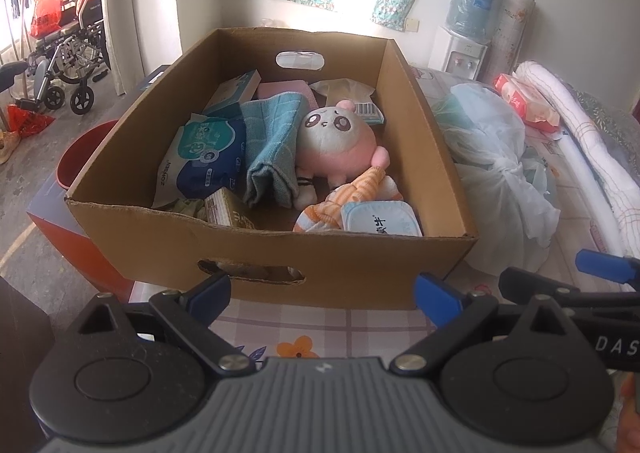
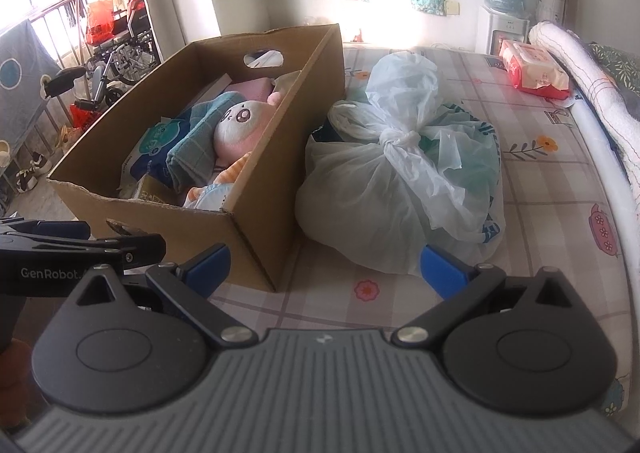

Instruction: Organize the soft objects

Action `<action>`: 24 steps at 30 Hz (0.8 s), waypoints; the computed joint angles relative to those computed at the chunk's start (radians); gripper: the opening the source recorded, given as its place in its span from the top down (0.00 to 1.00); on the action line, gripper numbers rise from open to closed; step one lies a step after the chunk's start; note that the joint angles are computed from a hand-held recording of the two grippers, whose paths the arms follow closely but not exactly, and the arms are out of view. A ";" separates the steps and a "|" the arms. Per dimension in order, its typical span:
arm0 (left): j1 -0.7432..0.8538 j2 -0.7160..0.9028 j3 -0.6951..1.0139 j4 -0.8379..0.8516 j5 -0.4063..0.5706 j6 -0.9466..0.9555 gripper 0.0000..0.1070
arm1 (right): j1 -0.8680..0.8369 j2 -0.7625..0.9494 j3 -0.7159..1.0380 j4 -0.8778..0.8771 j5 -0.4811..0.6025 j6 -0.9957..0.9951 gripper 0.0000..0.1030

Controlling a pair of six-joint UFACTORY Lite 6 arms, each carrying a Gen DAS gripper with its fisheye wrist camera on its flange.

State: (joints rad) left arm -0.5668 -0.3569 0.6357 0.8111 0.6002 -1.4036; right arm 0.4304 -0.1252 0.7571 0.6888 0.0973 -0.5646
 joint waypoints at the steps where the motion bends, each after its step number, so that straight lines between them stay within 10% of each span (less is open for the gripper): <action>1: 0.000 -0.001 -0.001 0.000 -0.001 0.000 0.07 | -0.001 0.002 0.000 0.016 0.001 -0.015 0.01; 24: 0.001 0.018 0.006 -0.003 -0.005 0.005 0.08 | -0.022 0.036 0.016 0.129 0.024 -0.121 0.01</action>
